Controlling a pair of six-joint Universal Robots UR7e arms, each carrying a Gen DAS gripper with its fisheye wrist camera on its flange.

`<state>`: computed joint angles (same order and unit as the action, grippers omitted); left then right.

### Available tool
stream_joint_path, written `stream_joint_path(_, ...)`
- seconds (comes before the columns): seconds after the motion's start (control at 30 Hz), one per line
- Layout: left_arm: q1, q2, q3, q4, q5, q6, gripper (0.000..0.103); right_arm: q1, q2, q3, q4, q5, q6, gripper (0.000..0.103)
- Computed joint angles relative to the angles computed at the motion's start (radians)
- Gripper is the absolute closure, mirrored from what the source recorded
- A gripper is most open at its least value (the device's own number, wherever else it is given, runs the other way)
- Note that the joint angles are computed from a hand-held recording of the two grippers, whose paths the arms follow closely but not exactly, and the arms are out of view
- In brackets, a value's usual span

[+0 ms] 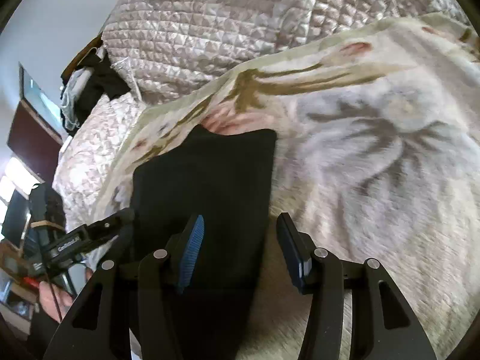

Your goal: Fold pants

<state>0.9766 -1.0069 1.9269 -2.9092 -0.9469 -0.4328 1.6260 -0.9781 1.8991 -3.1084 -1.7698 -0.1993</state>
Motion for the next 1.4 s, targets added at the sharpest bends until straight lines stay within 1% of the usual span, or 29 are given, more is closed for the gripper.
stream_joint_path(0.13,-0.003,0.011,-0.005,-0.007,-0.023,0.009,0.033,0.006,0.012,-0.026,0.045,0.026,0.008,0.050)
stream_joint_path(0.17,-0.010,0.010,-0.001,-0.006,-0.021,0.016,0.038,0.005,0.008,-0.021,0.045,0.031,0.009,0.051)
stream_joint_path(0.27,-0.031,0.000,0.017,0.007,-0.002,0.015,0.044,0.006,0.000,-0.005,0.046,0.030,0.005,0.058)
stream_joint_path(0.37,-0.030,0.010,0.002,0.023,0.014,0.023,0.045,0.004,0.015,-0.024,0.051,0.016,0.013,0.064)
stream_joint_path(0.43,-0.027,0.021,-0.014,0.024,0.022,0.030,0.048,0.009,0.030,-0.040,0.045,0.003,0.003,0.068)
stream_joint_path(0.47,-0.027,0.026,-0.021,0.026,0.027,0.030,0.051,0.012,0.036,-0.044,0.039,-0.004,0.001,0.071)
stream_joint_path(0.5,-0.030,0.027,-0.024,0.030,0.035,0.027,0.056,0.013,0.034,-0.042,0.037,-0.001,0.005,0.077)
stream_joint_path(0.53,-0.038,0.028,-0.023,0.030,0.049,0.029,0.060,0.013,0.029,-0.037,0.032,0.004,0.002,0.081)
stream_joint_path(0.57,-0.050,0.028,-0.020,0.027,0.072,0.037,0.066,0.016,0.022,-0.030,0.023,0.012,-0.005,0.087)
stream_joint_path(0.6,-0.060,0.026,-0.018,0.021,0.087,0.050,0.071,0.020,0.017,-0.026,0.020,0.016,-0.006,0.087)
stream_joint_path(0.7,-0.081,0.019,-0.017,0.007,0.098,0.070,0.078,0.039,0.006,-0.020,0.009,0.023,-0.022,0.087)
stream_joint_path(0.8,-0.091,0.008,-0.028,0.024,0.089,0.075,0.080,0.055,-0.005,-0.026,0.025,0.046,-0.019,0.088)
stream_joint_path(0.9,-0.099,-0.002,-0.048,0.034,0.090,0.105,0.080,0.075,-0.003,-0.054,0.043,0.062,-0.023,0.088)
stream_joint_path(1.03,-0.077,0.001,-0.119,0.055,0.083,0.162,0.080,0.090,0.031,-0.145,0.099,0.083,-0.031,0.087)
stream_joint_path(1.23,-0.008,0.050,-0.263,0.127,0.073,0.216,0.080,0.098,0.153,-0.355,0.223,0.075,-0.050,0.087)
stream_joint_path(1.33,0.033,0.088,-0.338,0.138,0.060,0.247,0.079,0.089,0.215,-0.453,0.259,0.081,-0.068,0.087)
stream_joint_path(1.4,0.064,0.124,-0.389,0.139,0.063,0.257,0.078,0.078,0.263,-0.525,0.288,0.069,-0.068,0.086)
